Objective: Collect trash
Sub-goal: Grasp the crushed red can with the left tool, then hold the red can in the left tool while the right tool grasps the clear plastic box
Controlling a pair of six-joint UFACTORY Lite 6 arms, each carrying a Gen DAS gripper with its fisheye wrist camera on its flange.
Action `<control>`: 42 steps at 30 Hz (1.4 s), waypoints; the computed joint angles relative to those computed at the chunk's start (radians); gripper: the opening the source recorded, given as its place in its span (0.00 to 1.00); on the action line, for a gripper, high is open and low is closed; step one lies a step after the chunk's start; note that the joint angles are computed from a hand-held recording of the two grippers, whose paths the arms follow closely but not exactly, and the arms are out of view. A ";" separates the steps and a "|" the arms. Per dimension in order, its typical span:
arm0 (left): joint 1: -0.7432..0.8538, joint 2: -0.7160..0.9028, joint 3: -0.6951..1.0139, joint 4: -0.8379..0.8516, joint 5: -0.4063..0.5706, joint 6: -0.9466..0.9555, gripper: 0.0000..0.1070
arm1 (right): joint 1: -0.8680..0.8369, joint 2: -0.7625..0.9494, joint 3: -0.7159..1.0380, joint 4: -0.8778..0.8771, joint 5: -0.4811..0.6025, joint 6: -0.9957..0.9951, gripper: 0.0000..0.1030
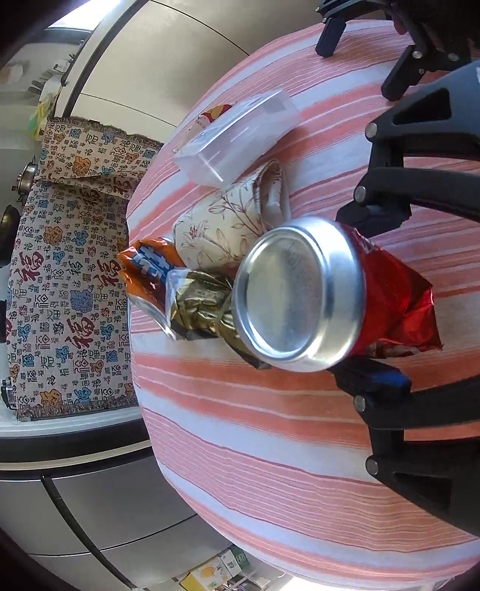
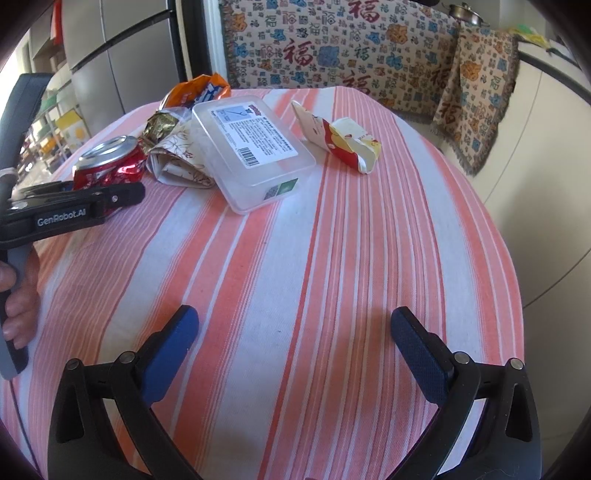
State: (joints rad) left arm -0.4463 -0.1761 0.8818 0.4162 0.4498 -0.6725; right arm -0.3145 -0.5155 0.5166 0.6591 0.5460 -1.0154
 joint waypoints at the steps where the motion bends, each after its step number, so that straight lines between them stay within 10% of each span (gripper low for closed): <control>1: 0.005 -0.035 -0.022 -0.015 0.011 0.017 0.53 | 0.000 -0.001 -0.001 0.000 0.000 0.000 1.00; 9: 0.099 -0.426 -0.262 -0.193 0.138 0.196 0.53 | -0.002 0.002 0.001 0.001 0.001 -0.002 1.00; 29: 0.015 -0.359 -0.276 0.035 0.128 -0.038 0.79 | -0.060 0.028 0.026 0.099 0.081 -0.118 1.00; 42: 0.027 -0.357 -0.276 0.022 0.120 -0.018 0.79 | 0.063 0.577 0.633 0.128 0.294 -0.178 0.99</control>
